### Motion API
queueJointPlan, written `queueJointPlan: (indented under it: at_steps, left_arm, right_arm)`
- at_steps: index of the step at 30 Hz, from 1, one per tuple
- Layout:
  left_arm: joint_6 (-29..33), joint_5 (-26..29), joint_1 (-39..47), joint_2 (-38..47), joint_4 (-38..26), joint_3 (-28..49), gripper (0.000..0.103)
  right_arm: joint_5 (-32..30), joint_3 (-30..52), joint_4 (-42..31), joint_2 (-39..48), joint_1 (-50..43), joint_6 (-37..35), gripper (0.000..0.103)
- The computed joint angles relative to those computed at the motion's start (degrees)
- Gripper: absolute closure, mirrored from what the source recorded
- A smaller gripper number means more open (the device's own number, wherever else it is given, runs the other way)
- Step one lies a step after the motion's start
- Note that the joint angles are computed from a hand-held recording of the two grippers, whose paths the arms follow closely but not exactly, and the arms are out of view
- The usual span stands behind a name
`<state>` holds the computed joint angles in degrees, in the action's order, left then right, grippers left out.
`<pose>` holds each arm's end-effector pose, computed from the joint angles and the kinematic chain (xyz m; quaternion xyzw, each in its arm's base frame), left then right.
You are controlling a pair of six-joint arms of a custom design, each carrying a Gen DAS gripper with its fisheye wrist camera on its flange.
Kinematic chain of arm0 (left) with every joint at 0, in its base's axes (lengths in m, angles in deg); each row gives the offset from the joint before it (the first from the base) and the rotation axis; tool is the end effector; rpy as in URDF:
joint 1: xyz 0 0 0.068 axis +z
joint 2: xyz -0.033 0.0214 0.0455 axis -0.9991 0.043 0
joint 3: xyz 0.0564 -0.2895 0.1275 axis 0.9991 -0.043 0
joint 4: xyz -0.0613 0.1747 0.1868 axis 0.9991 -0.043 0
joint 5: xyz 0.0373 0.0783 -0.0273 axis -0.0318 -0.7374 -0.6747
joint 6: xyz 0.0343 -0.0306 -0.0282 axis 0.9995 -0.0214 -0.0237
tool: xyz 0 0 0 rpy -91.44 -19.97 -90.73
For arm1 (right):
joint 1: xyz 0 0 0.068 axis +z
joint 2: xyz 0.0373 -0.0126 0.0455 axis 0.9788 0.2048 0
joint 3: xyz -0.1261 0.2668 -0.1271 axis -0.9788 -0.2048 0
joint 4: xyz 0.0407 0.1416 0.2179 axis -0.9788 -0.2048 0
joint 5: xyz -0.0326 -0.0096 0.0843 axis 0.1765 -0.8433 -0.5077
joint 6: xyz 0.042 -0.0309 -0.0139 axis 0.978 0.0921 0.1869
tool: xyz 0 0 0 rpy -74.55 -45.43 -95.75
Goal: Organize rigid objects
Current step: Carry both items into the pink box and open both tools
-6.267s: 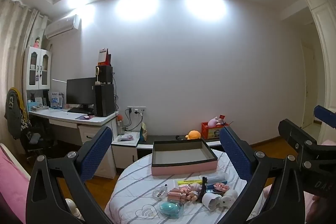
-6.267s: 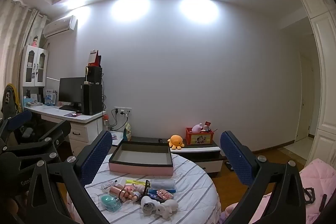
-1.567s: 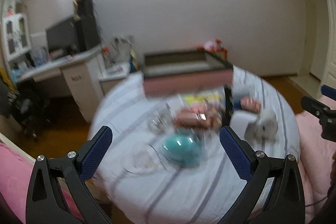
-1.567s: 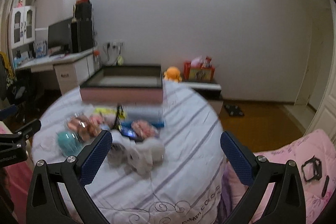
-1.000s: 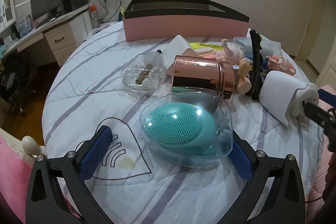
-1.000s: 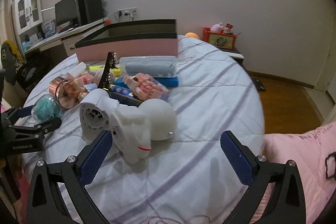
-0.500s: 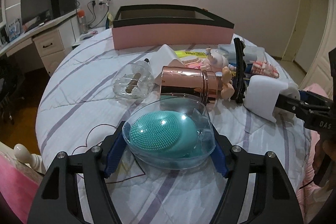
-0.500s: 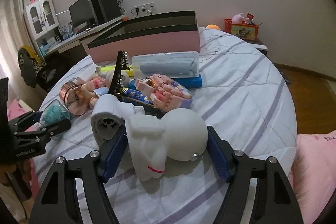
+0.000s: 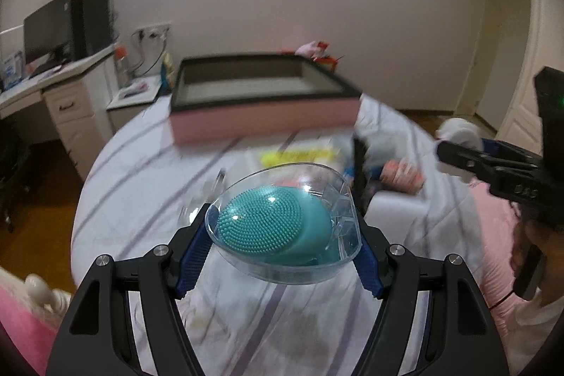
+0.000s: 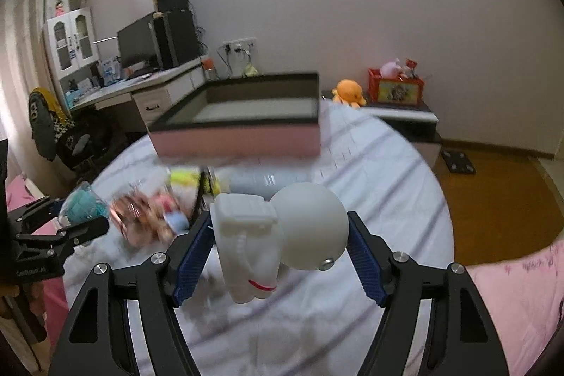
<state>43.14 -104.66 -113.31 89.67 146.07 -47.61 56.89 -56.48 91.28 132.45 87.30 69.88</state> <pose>0.2120 -0.0912 0.0794 -0.0113 0.8945 -0.0444 0.4447 0.2933 0.0599 0.1092 -0.2068 0.8640 0.1658 0.4281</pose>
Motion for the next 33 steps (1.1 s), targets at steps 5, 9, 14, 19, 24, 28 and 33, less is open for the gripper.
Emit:
queueJointPlan:
  at_steps: [5, 9, 14, 19, 24, 28, 33]
  left_arm:
    - [7.3, 5.3, 5.2, -8.0, -14.1, 9.9, 0.031]
    - [12.3, 10.3, 11.5, -5.6, -25.9, 22.9, 0.031]
    - [15.0, 13.7, 17.9, 4.5, -42.7, 43.6, 0.031]
    - [16.4, 13.2, 20.7, 14.2, -57.2, 61.3, 0.031]
    - [17.0, 11.5, 21.4, 21.1, -66.7, 71.7, 0.031]
    - [18.5, 8.8, 21.0, 23.6, -70.1, 75.4, 0.030]
    - [16.9, 7.4, 21.1, 21.5, -65.2, 71.1, 0.009]
  right_arm:
    - [2.5, 9.6, -8.6, -1.1, 4.0, -1.4, 0.029]
    - [3.5, 23.9, -19.8, 3.7, 6.2, -2.3, 0.029]
    - [6.6, 46.7, -37.1, 14.5, 9.0, -2.9, 0.029]
    - [9.3, 71.9, -56.1, 29.1, 10.8, -3.4, 0.029]
    - [10.8, 88.6, -68.1, 39.4, 11.4, -3.0, 0.029]
    - [11.5, 95.8, -73.4, 44.0, 11.4, -3.4, 0.028]
    - [12.0, 91.3, -68.9, 41.7, 11.1, -2.1, 0.023]
